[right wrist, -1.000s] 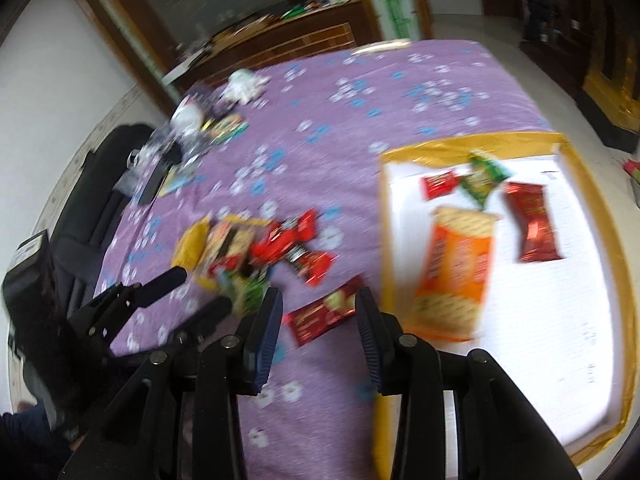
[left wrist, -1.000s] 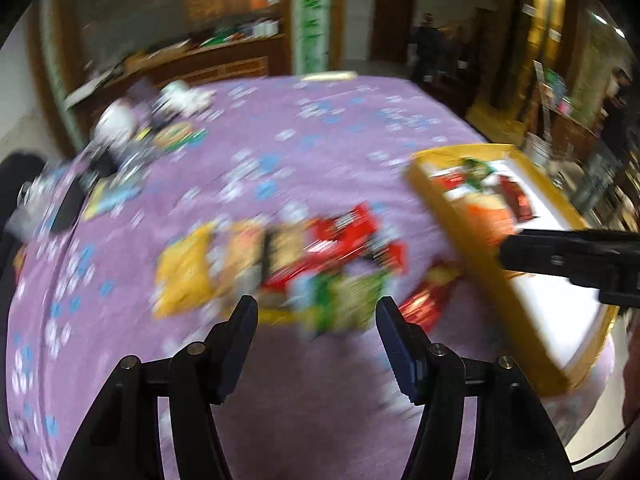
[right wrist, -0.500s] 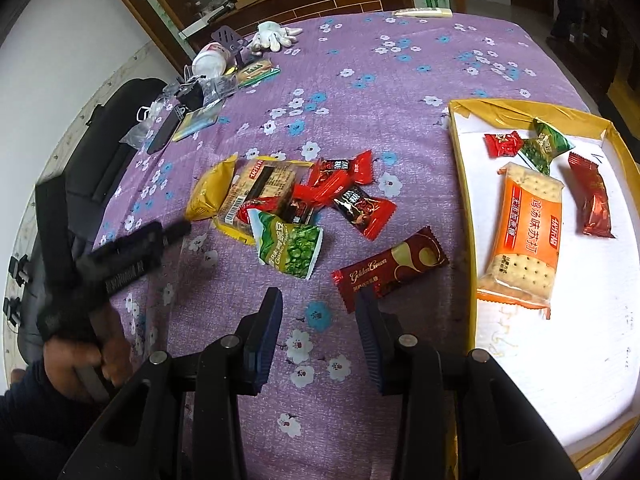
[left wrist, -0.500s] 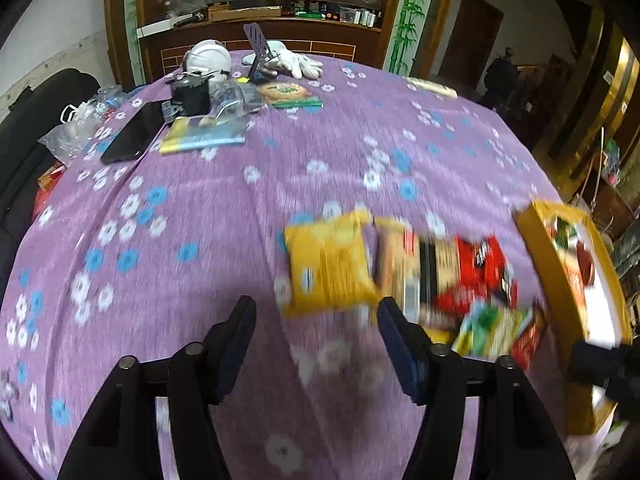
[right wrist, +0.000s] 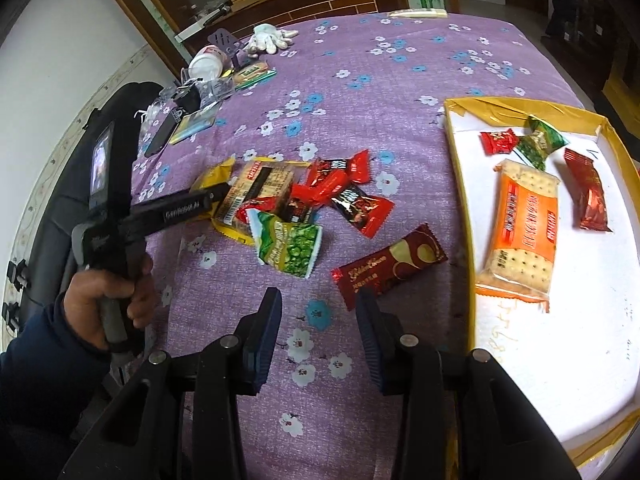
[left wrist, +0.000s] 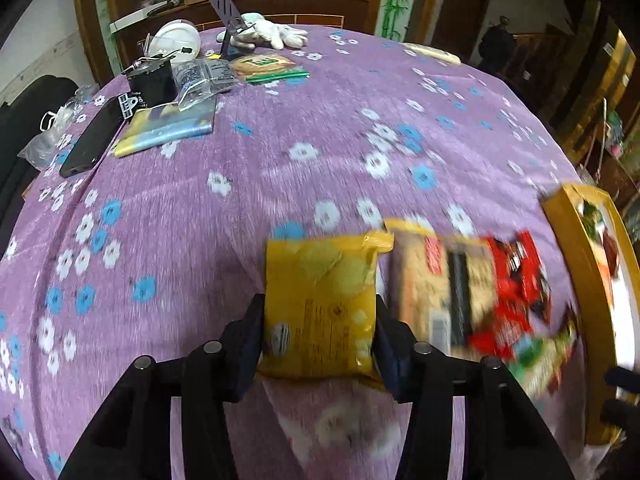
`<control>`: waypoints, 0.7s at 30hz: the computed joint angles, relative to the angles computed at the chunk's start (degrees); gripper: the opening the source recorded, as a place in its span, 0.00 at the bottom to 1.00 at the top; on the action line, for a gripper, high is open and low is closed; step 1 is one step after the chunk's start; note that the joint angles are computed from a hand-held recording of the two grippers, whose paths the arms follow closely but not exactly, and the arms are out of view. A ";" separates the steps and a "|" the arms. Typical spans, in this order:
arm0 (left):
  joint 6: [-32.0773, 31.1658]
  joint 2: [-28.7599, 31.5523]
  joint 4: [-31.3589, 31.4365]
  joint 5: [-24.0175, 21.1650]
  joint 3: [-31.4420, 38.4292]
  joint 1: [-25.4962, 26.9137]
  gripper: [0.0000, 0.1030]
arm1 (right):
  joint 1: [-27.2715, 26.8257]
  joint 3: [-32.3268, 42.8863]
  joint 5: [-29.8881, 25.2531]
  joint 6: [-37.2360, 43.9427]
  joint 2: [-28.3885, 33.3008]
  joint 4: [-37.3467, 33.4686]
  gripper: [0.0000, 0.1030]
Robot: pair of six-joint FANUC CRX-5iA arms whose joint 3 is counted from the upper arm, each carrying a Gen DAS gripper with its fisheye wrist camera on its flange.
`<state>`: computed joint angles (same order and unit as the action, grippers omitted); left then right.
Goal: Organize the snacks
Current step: 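Grasp the green garlic pea bag with the right gripper while the left reaches the yellow cracker bag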
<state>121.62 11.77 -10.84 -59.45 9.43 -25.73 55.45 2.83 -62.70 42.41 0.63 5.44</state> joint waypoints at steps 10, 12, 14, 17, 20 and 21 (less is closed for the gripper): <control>8.55 -4.31 -9.25 -2.48 -3.33 -7.73 0.60 | -1.98 8.04 2.64 11.93 7.63 -1.57 0.43; 9.31 -3.66 -9.38 -3.07 -2.61 -7.33 0.71 | -3.38 11.18 1.82 15.49 10.44 -3.27 0.47; 10.22 -3.06 -10.37 -3.54 -2.14 -7.03 0.91 | -5.27 13.99 0.51 17.81 12.81 -6.99 0.47; 11.87 -3.03 -10.84 -3.59 -2.56 -5.96 1.00 | -7.21 15.93 -2.07 19.34 14.72 -12.37 0.47; 12.46 -3.35 -10.98 -3.33 -3.09 -5.94 1.00 | -6.95 14.85 -3.15 21.28 13.76 -15.19 0.47; 12.45 -3.35 -10.98 -3.32 -3.11 -5.94 1.00 | -6.07 14.46 -3.97 21.83 13.51 -14.47 0.47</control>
